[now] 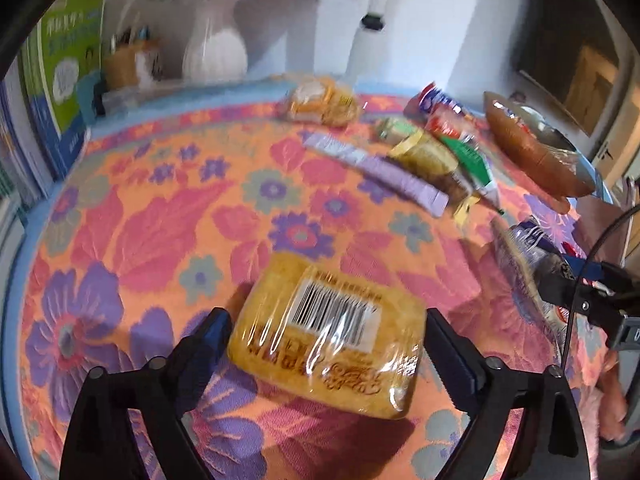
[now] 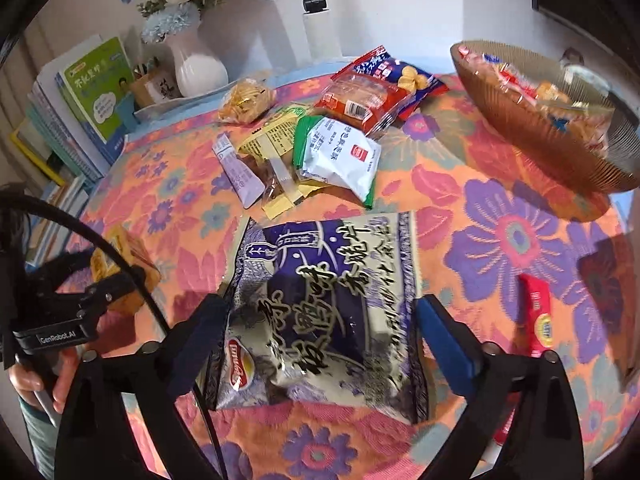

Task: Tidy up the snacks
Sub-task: 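Grasp the barcode pastry cake with left gripper while right grasps the purple duck-neck bag, then carry both packs over the glass bowl and open both grippers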

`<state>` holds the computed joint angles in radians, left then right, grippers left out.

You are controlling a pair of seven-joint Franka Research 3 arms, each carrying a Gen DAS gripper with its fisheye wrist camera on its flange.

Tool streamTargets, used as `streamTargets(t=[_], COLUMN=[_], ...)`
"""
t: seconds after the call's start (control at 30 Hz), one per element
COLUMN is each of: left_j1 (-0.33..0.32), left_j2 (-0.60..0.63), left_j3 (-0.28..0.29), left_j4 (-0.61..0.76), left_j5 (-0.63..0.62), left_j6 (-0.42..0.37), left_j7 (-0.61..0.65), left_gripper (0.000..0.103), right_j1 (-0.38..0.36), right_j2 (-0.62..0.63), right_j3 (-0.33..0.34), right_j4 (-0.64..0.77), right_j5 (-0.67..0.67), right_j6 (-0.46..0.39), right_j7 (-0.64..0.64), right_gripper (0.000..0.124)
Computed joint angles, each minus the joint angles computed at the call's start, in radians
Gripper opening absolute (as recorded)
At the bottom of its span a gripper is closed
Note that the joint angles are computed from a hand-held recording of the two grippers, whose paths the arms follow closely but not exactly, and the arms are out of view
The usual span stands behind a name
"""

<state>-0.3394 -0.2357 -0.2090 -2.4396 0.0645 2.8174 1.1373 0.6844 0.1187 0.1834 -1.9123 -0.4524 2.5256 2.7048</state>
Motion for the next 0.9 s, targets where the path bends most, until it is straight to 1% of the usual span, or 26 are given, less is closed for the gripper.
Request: streamTargets(t=[0.03, 0.1, 0.13, 0.17, 0.2, 0.23, 0.27, 0.3, 0.33, 0.4, 0.5, 0.53, 0.63, 0.7, 0.77, 0.87, 0.9], left_j1=[-0.016, -0.028, -0.041, -0.039, -0.027, -0.018, 0.012, 0.032, 0.04, 0.044, 0.022, 0.013, -0.013, -0.047, -0.074, -0.077, -0.077], left_j2=[-0.003, -0.019, -0.027, -0.033, -0.032, -0.026, -0.023, -0.024, -0.02, -0.024, -0.039, -0.04, -0.022, 0.017, 0.077, 0.2, 0.253], left_j3=[0.014, 0.023, 0.034, 0.029, 0.016, 0.007, -0.023, -0.044, -0.051, -0.057, -0.043, -0.039, -0.031, -0.017, -0.012, -0.046, -0.063], left_j4=[-0.002, -0.014, -0.02, -0.027, -0.028, -0.02, -0.011, -0.007, 0.0, 0.0, 0.001, 0.009, 0.061, 0.13, 0.226, 0.412, 0.486], left_j5=[-0.031, -0.056, -0.08, -0.079, -0.06, -0.042, 0.017, 0.068, 0.095, 0.131, 0.13, 0.127, 0.114, 0.075, 0.026, 0.013, 0.031], left_j6=[-0.007, -0.012, -0.012, -0.007, -0.004, -0.014, -0.033, -0.034, -0.036, -0.027, 0.011, 0.017, 0.048, 0.069, 0.061, 0.031, 0.018], left_j7=[0.022, 0.05, 0.077, 0.078, 0.063, 0.052, 0.007, -0.03, -0.052, -0.087, -0.092, -0.086, -0.06, -0.01, 0.048, 0.098, 0.105], left_gripper=[0.094, 0.094, 0.094, 0.094, 0.094, 0.088, 0.083, 0.082, 0.082, 0.081, 0.081, 0.081, 0.081, 0.081, 0.081, 0.081, 0.081], right_j1=[-0.004, -0.005, -0.012, -0.018, -0.013, -0.006, -0.004, -0.004, -0.009, -0.006, -0.013, -0.016, -0.031, -0.053, -0.088, -0.153, -0.178], right_j2=[0.004, 0.011, 0.012, 0.009, 0.0, -0.009, -0.013, -0.019, -0.024, -0.035, -0.069, -0.079, -0.125, -0.155, -0.198, -0.259, -0.277], right_j3=[0.001, 0.001, 0.007, 0.01, 0.004, -0.003, -0.003, -0.001, 0.005, 0.008, 0.016, 0.018, 0.028, 0.038, 0.052, 0.076, 0.081], right_j4=[-0.007, -0.005, -0.012, -0.024, -0.043, -0.056, -0.06, -0.07, -0.08, -0.09, -0.13, -0.136, -0.142, -0.137, -0.137, -0.111, -0.091], right_j5=[0.017, 0.036, 0.079, 0.118, 0.102, 0.068, 0.058, 0.055, 0.075, 0.066, 0.074, 0.07, -0.026, -0.077, -0.132, -0.196, -0.212], right_j6=[0.02, 0.018, 0.028, 0.05, 0.075, 0.088, 0.091, 0.114, 0.143, 0.161, 0.241, 0.251, 0.251, 0.242, 0.214, 0.107, 0.047], right_j7=[-0.006, -0.023, -0.067, -0.098, -0.079, -0.045, -0.031, -0.029, -0.048, -0.035, -0.032, -0.025, 0.055, 0.096, 0.133, 0.154, 0.153], right_gripper=[0.103, 0.103, 0.103, 0.103, 0.102, 0.096, 0.089, 0.066, 0.055, 0.054, 0.053, 0.053, 0.053, 0.053, 0.053, 0.053, 0.053])
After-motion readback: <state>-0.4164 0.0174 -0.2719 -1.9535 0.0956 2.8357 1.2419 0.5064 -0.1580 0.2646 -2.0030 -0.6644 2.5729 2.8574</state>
